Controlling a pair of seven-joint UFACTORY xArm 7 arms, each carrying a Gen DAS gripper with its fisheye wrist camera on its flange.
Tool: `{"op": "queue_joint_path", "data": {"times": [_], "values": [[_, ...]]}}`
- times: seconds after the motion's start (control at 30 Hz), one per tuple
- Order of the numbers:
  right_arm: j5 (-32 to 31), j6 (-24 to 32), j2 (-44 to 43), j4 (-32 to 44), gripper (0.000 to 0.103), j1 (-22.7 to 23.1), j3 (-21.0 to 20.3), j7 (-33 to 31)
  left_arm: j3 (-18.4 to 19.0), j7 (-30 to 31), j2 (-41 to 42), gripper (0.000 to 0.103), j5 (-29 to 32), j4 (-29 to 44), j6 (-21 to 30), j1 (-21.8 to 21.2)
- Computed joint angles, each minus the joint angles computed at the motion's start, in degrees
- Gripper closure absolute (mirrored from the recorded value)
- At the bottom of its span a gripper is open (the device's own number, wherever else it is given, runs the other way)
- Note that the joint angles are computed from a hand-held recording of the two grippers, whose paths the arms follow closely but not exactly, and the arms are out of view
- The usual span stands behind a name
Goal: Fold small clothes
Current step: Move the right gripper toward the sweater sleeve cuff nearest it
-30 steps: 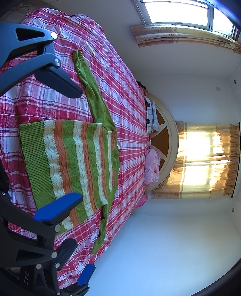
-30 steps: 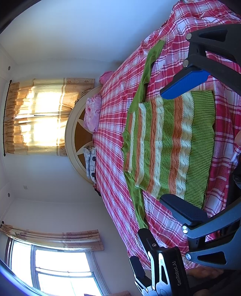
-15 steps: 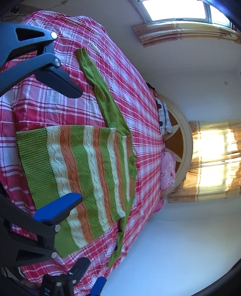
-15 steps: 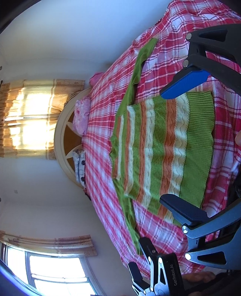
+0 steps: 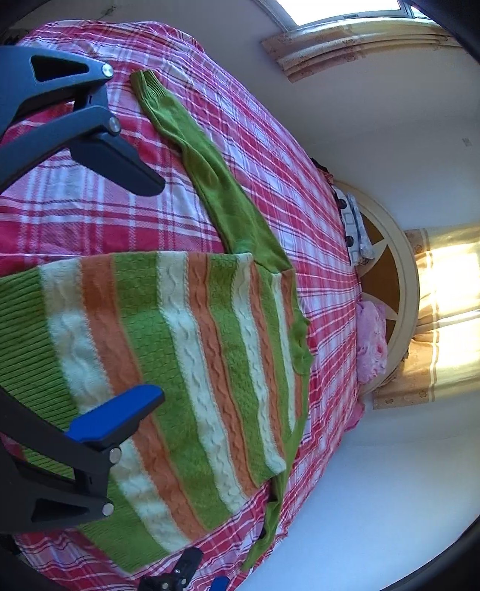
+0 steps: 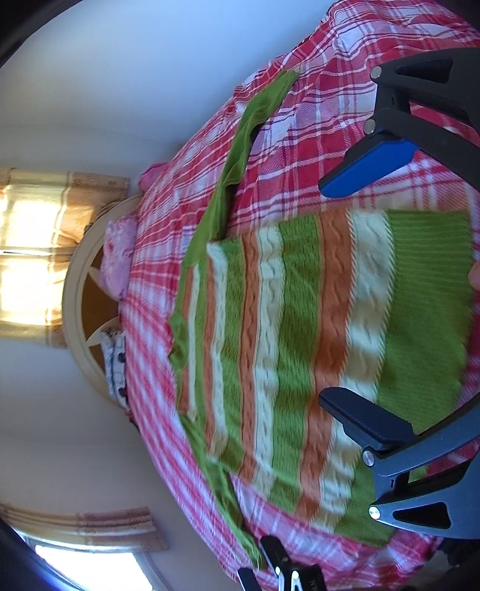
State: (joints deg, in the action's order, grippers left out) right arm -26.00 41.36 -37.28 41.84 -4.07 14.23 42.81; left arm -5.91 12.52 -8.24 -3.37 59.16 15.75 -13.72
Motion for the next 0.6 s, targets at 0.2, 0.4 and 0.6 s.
{"op": "queue_joint_path", "data": {"times": [0.2, 0.4, 0.6], "values": [[-1.1, -2.5, 4.2, 1.0, 0.001, -2.6, -3.5, -2.1, -1.3, -5.8, 6.8, 0.0, 6.3, 6.3, -0.5, 1.0], [0.2, -6.8, 7.9, 1.4, 0.001, -5.3, -8.6, -4.8, -0.1, -12.5, 14.6, 0.0, 13.4, 14.1, -1.4, -0.3], [4.6, -12.4, 10.3, 0.9, 0.001, -9.1, -14.2, -8.5, 3.6, -19.0, 23.6, 0.0, 19.0, 23.8, -1.5, -3.8]]}}
